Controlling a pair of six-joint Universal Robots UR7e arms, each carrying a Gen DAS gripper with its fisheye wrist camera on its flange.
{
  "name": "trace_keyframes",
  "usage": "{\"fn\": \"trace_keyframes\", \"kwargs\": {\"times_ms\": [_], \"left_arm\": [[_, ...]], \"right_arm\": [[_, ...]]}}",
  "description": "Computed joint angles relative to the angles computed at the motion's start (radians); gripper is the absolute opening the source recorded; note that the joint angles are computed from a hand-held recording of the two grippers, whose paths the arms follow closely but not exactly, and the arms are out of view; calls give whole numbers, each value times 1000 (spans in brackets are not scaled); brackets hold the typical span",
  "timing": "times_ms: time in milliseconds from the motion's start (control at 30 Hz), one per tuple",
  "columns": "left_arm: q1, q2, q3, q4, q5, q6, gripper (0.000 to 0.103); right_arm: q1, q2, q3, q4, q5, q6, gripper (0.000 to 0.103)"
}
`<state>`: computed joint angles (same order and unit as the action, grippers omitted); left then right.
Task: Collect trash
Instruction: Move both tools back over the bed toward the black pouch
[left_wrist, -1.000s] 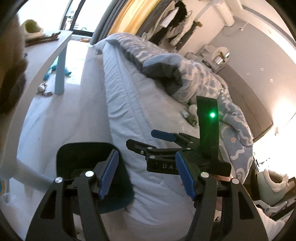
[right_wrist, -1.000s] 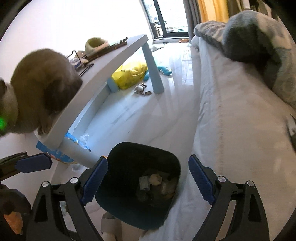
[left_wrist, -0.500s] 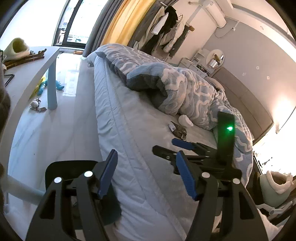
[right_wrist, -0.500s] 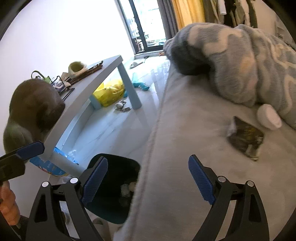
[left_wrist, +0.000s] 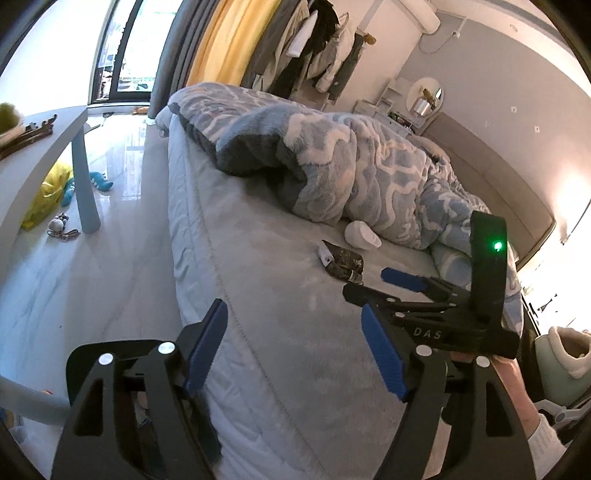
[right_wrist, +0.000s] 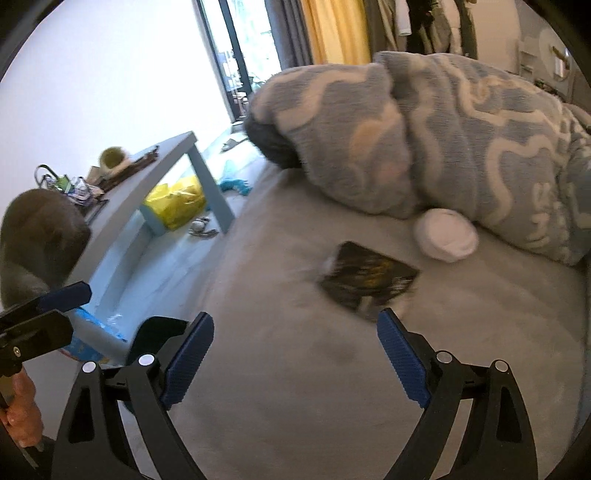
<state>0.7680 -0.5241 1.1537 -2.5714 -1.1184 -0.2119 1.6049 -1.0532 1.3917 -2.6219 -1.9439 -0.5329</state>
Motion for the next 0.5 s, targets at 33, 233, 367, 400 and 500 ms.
{"fn": "trace_keyframes", "kwargs": {"times_ms": [33,233,367,400,500], "left_arm": [[0,9,-11,5,3,3,81],[0,84,-114,52,19,21,82],[2,125,-173,76,24,42,84],[3,135,-186,81,26,46,84],[7,176,-249,115,18,52,87]], "right_arm": [[-1,3,-6,-3,-9,-10,92],[-18,15,-54,-1,-27,-43,93],[-30,25,-86,5,-33,-49,94],[-35,30,-100,10,-34,-49,94],[-44,40,-129,18,-34,-47,95]]}}
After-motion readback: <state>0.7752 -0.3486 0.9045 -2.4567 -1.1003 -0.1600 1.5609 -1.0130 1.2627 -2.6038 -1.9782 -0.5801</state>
